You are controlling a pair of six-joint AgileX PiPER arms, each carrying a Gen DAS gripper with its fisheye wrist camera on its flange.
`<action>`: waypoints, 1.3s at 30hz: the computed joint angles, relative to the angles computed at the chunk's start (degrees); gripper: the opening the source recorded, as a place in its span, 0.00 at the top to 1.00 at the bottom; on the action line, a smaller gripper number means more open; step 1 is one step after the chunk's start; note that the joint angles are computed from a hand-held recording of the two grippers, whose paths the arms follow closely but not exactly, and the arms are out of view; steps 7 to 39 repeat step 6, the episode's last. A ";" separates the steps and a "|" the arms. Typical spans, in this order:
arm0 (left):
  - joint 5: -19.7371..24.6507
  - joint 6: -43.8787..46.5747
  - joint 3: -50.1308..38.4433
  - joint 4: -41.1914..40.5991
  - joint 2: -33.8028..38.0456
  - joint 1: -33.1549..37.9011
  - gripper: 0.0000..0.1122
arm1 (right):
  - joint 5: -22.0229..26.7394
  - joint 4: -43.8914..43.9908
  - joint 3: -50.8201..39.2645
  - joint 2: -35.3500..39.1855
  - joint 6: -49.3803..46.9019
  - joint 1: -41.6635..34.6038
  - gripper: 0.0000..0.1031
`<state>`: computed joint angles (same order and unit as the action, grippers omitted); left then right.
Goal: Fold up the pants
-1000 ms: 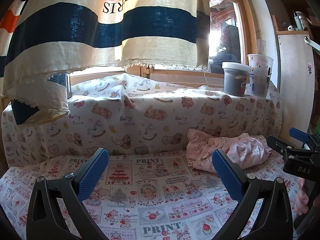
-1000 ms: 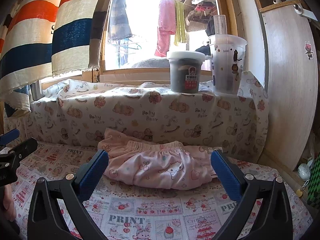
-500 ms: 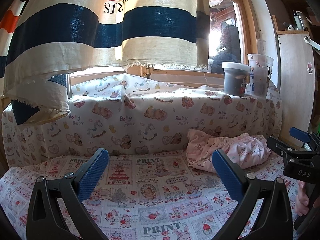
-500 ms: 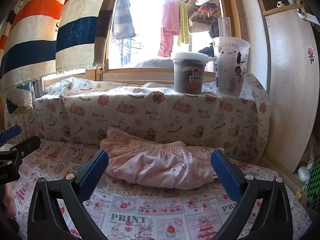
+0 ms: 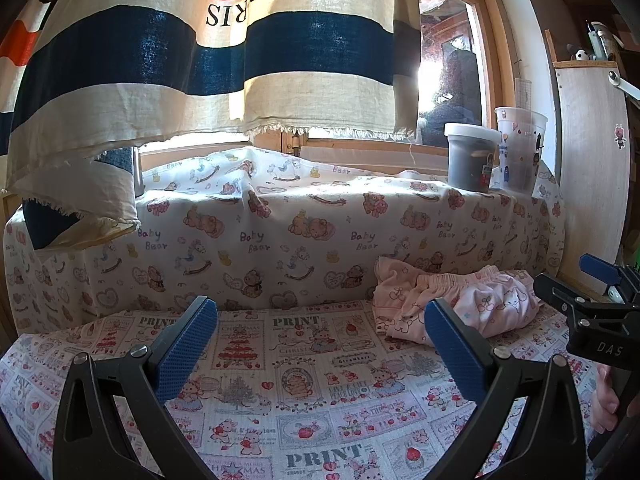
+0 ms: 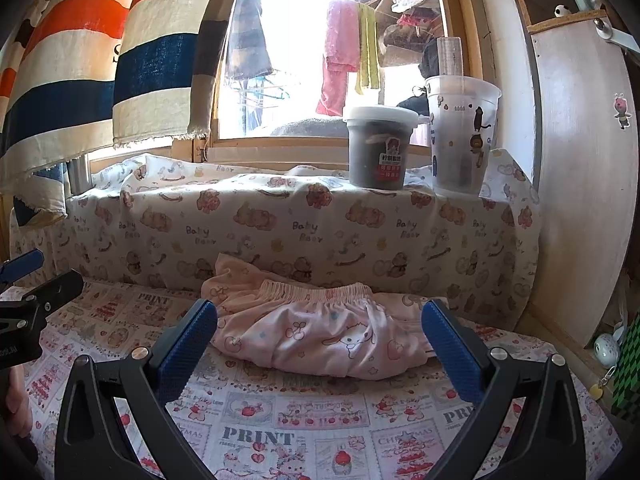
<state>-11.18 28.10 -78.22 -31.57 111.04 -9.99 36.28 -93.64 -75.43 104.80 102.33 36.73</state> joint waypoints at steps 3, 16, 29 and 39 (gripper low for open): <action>-0.14 -0.95 0.22 0.96 -0.15 -0.01 0.08 | -0.07 0.16 -0.08 0.04 -0.15 -0.05 0.01; -0.10 -2.66 0.21 2.79 -0.06 0.07 0.08 | -0.18 0.81 -0.22 0.05 -0.57 -0.17 0.01; -0.10 -2.66 0.21 2.79 -0.06 0.07 0.08 | -0.18 0.81 -0.22 0.05 -0.57 -0.17 0.01; -0.10 -2.66 0.21 2.79 -0.06 0.07 0.08 | -0.18 0.81 -0.22 0.05 -0.57 -0.17 0.01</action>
